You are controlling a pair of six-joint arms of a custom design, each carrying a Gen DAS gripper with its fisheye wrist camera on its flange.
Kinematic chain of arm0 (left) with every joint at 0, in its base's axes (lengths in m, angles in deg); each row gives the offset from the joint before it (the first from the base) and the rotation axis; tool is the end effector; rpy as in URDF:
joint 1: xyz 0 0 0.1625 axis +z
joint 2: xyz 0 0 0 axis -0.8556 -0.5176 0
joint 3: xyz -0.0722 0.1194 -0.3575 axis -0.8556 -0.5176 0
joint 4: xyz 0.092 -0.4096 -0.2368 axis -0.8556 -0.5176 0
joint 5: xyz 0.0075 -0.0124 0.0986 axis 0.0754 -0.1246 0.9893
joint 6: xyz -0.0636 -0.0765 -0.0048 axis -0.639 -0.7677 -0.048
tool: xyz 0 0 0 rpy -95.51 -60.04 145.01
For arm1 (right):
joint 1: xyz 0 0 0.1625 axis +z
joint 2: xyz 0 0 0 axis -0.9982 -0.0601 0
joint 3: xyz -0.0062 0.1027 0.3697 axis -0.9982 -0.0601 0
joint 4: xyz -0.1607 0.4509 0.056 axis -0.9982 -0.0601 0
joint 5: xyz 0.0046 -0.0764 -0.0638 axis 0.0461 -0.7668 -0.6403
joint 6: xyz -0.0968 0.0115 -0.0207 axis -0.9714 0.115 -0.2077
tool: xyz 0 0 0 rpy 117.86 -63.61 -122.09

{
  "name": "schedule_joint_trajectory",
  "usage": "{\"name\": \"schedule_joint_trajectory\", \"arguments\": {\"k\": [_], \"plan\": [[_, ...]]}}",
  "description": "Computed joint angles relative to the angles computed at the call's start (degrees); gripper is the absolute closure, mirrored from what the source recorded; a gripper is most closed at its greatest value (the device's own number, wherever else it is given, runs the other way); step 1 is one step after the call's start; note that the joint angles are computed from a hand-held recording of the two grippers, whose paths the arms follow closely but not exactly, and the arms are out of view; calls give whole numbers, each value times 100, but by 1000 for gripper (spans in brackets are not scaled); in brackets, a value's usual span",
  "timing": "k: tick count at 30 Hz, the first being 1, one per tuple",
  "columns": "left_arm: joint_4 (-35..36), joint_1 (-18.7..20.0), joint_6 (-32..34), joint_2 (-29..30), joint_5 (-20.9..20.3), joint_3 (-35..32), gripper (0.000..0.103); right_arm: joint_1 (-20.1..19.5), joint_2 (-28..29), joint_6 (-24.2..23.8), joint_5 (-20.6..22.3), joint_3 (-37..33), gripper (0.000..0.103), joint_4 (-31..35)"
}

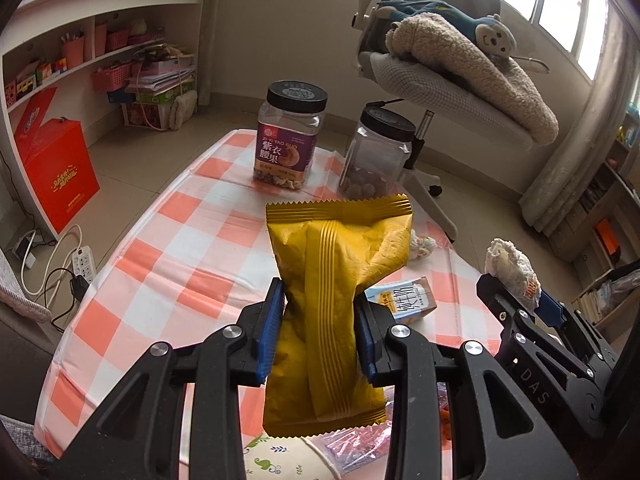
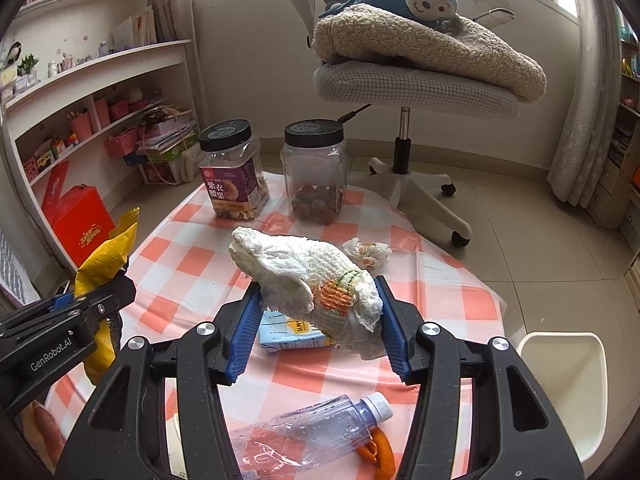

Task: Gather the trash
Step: 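Grasp the crumpled tissue with the right gripper while the left gripper holds the yellow packet, then carry the yellow packet and tissue over the white bin and release both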

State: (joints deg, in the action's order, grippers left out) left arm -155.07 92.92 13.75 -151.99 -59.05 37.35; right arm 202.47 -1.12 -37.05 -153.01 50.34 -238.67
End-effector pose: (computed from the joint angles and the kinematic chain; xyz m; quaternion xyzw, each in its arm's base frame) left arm -0.3242 -0.4728 0.2315 0.1072 0.8974 -0.3539 0.2406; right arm 0.2964 -0.4725 0.2540 0.1697 -0.8321 0.4005 0.3441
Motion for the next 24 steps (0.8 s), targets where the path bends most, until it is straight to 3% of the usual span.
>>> {"name": "schedule_joint_trajectory", "arguments": {"k": [24], "plan": [[-803,-545,592,1399,-765,-599,69,-511,-1740,-75,-733,769,51,-225]]}}
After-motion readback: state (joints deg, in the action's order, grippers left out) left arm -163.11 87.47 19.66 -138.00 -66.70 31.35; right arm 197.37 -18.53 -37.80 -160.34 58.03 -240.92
